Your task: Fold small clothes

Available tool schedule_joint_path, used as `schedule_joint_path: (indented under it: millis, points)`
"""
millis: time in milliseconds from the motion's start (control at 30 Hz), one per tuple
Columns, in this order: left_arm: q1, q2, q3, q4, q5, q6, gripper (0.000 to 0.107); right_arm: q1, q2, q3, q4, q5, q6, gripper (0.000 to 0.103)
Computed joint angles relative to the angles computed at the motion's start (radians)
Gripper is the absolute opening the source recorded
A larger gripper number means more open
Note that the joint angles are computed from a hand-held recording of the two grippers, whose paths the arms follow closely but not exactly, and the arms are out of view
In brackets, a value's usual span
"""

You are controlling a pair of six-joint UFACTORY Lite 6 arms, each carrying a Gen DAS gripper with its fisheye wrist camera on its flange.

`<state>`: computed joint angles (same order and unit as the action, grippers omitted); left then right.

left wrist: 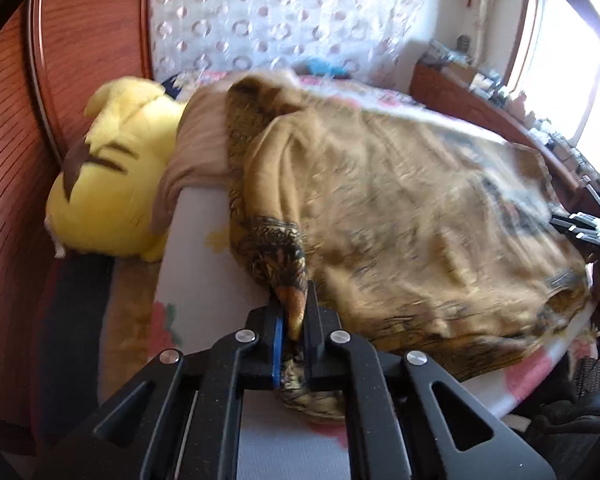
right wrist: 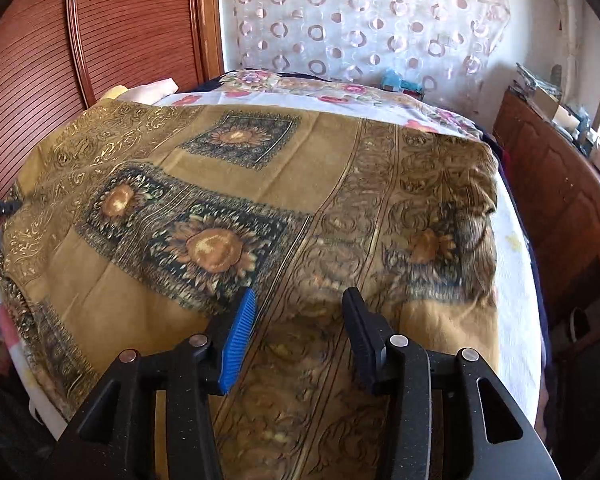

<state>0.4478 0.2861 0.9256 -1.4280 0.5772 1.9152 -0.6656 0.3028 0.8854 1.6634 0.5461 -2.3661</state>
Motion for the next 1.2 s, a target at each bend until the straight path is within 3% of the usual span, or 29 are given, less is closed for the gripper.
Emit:
schedule_joint_path:
  millis: [300, 500, 800, 1033, 1200]
  points:
    - [-0.059, -0.216, -0.015, 0.003, 0.164, -0.125, 0.006, -0.148, -0.091, -0.1, -0.097, 0.134, 0.077, 0.047]
    - [-0.267, -0.259, 0.06, -0.032, 0.14, -0.205, 0.006, -0.283, -0.12, -0.114, -0.177, 0.211, 0.12, 0.047]
    - [-0.601, -0.182, 0.296, -0.003, 0.056, -0.353, 0.006, -0.463, -0.183, -0.138, -0.269, 0.317, 0.144, 0.047]
    - [-0.818, -0.041, 0.524, 0.165, 0.022, -0.56, 0.006, -0.58, -0.196, -0.121, -0.332, 0.407, 0.168, 0.047]
    - [-0.906, -0.026, 0.533, 0.285, -0.01, -0.676, 0.008, -0.605, -0.198, -0.128, -0.338, 0.434, 0.157, 0.047]
